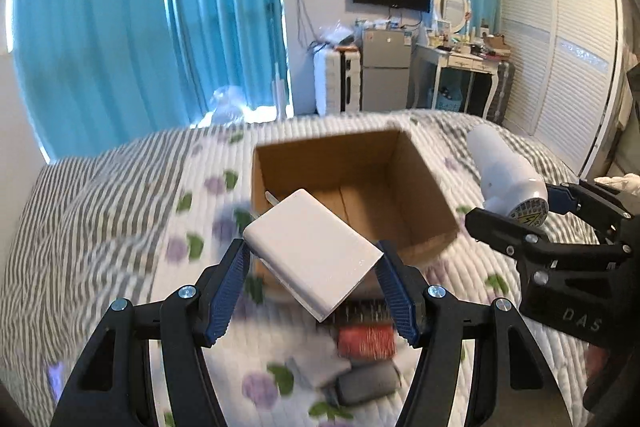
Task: Organize rigid objects
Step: 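Drop the white charger into the box with the left gripper while the right gripper drops the hair dryer in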
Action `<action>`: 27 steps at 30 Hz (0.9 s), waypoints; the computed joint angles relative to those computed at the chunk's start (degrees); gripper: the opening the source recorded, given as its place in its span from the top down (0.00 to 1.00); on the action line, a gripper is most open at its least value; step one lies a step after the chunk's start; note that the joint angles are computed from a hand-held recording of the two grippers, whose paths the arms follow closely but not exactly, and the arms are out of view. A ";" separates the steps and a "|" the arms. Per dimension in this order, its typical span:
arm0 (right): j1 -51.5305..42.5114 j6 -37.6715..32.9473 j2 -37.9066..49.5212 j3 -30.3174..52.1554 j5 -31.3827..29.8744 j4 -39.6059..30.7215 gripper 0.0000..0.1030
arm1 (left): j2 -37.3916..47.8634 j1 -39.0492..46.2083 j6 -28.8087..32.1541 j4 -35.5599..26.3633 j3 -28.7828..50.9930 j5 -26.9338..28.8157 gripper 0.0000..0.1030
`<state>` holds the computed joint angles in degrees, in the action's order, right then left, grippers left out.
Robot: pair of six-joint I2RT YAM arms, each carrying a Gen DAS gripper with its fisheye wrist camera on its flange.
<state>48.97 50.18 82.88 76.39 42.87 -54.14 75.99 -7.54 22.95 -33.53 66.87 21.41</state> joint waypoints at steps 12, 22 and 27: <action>-15.18 -19.77 3.83 -3.15 -10.69 15.19 0.42 | 23.79 -8.01 -1.99 7.97 12.58 -7.08 0.36; -20.08 -25.42 3.73 -8.99 -15.50 23.15 0.42 | 23.71 -9.48 -0.09 15.20 6.88 -8.55 0.07; -20.57 -26.12 4.45 -8.05 -15.94 23.12 0.41 | 20.42 -7.34 -0.69 16.18 5.34 -6.29 0.04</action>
